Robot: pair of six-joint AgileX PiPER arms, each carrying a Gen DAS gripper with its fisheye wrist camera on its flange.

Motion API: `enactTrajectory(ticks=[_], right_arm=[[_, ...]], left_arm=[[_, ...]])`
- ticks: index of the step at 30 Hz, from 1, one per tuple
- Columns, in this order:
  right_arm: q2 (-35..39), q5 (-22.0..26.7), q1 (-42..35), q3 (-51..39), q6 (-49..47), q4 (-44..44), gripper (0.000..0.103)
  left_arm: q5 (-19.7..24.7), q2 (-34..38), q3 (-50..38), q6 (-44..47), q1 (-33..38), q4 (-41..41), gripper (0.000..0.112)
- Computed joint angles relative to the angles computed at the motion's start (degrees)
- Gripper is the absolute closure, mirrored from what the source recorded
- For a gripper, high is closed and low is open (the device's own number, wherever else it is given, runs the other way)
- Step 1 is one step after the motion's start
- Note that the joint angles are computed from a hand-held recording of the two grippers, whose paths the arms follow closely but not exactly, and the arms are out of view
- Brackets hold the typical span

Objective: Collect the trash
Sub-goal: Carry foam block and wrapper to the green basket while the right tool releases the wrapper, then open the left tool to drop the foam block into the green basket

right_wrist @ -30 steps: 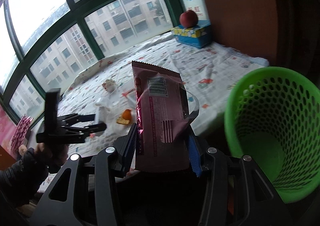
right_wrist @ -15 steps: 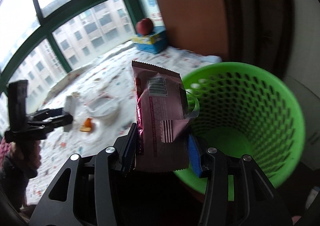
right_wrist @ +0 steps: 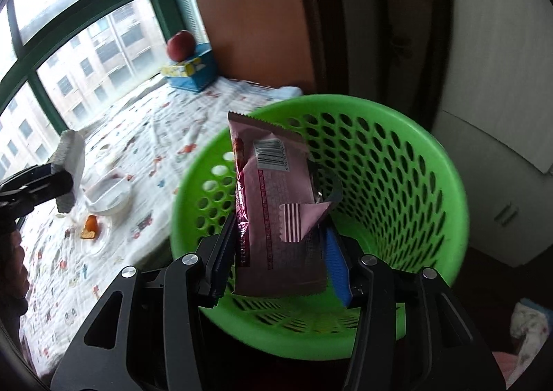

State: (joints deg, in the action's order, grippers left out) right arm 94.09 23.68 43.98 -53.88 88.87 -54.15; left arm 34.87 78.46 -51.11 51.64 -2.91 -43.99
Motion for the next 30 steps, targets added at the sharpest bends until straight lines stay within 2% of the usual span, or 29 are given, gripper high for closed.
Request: enactTrajectory(ticks=[2,5,11,20,30], right_arm=[[-0.34,-0.62,-0.84,0.85,0.11,0.35,0.052],[-1.11,-1.56,-1.72,2.26,0.98,0.31,0.04],[-3.47,-1.47,-1.99,4.99,3.43,-1.69,0.037],[-8.32,2.65,1.2,8.87,9.76,-6.82,0.029],[-11.99,4.82,4.8,12.09,15.58,-11.17,0.029]], left_arm=[[-0.49,0.45,-0.9,-1.6,-1.7,1.05,0.042],[-1.13,1.65,-2.6,-4.07,-4.28,2.44,0.042],[-2.22,4.12,-5.83,-8.92,-9.25,5.33,0.042],[-3.27,8.14,-9.93,-15.74,-15.99,9.1,0.042],[-4.52,11.44,-12.01,-21.09,-21.84,11.6,0.041]])
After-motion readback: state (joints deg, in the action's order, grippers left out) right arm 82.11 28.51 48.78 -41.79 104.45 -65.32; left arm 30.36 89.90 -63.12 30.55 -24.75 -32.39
